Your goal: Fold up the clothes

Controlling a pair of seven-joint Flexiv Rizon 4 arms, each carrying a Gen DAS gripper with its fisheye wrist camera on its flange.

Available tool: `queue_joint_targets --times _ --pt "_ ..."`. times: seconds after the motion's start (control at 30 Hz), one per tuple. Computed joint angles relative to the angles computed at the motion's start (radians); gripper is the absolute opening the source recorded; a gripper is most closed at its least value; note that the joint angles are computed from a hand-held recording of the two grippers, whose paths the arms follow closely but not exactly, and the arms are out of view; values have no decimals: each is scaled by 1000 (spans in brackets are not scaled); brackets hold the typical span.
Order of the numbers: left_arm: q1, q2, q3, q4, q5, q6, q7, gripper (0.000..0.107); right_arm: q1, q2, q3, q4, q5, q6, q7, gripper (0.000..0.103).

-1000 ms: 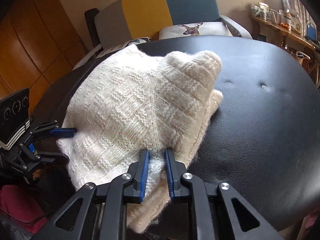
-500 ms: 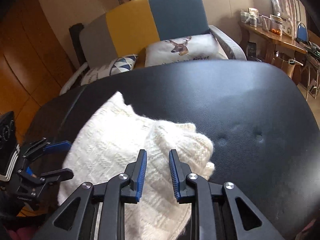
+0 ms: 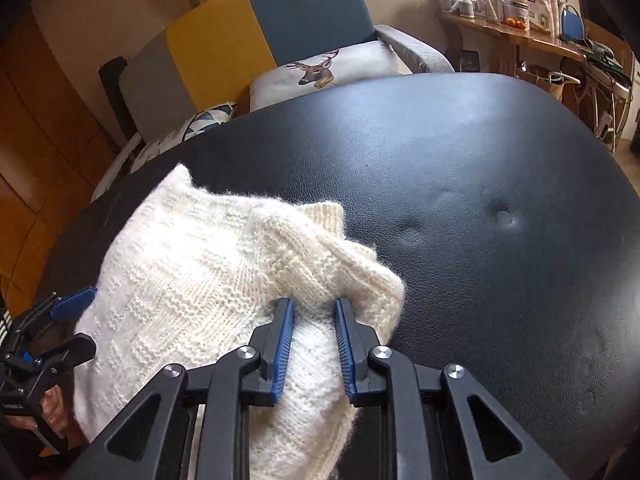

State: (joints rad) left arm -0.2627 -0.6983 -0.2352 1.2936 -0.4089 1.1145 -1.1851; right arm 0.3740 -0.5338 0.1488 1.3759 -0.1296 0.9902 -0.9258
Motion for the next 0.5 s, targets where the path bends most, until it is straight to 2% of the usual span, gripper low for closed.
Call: queue_joint_targets --times 0.03,0.1,0.17,0.2,0.23,0.3,0.33,0.37,0.5 --pt "29 11 -31 17 -37 -3 14 69 -7 19 6 16 24 21 20 23" --pt "85 26 -82 41 -119 -24 40 74 -40 66 37 83 100 125 37 31" --pt "128 32 -111 51 -196 -66 60 77 -82 112 84 141 193 191 34 52" --pt "134 30 -103 45 -213 -90 55 77 -104 134 109 166 242 205 27 58" --pt "137 25 -93 35 -222 -118 51 78 -141 147 155 176 321 201 -4 71" --pt "141 5 -75 0 -235 -185 28 79 -209 164 236 179 491 172 -82 83" --pt "141 -8 -66 -19 -238 -216 12 80 -238 168 267 175 576 148 -124 88" --pt "136 -21 -56 -41 -236 -243 -7 80 -239 176 272 187 607 146 -141 88" --pt "111 -71 -34 -127 -208 -332 -55 84 -209 155 245 170 677 111 -170 88"
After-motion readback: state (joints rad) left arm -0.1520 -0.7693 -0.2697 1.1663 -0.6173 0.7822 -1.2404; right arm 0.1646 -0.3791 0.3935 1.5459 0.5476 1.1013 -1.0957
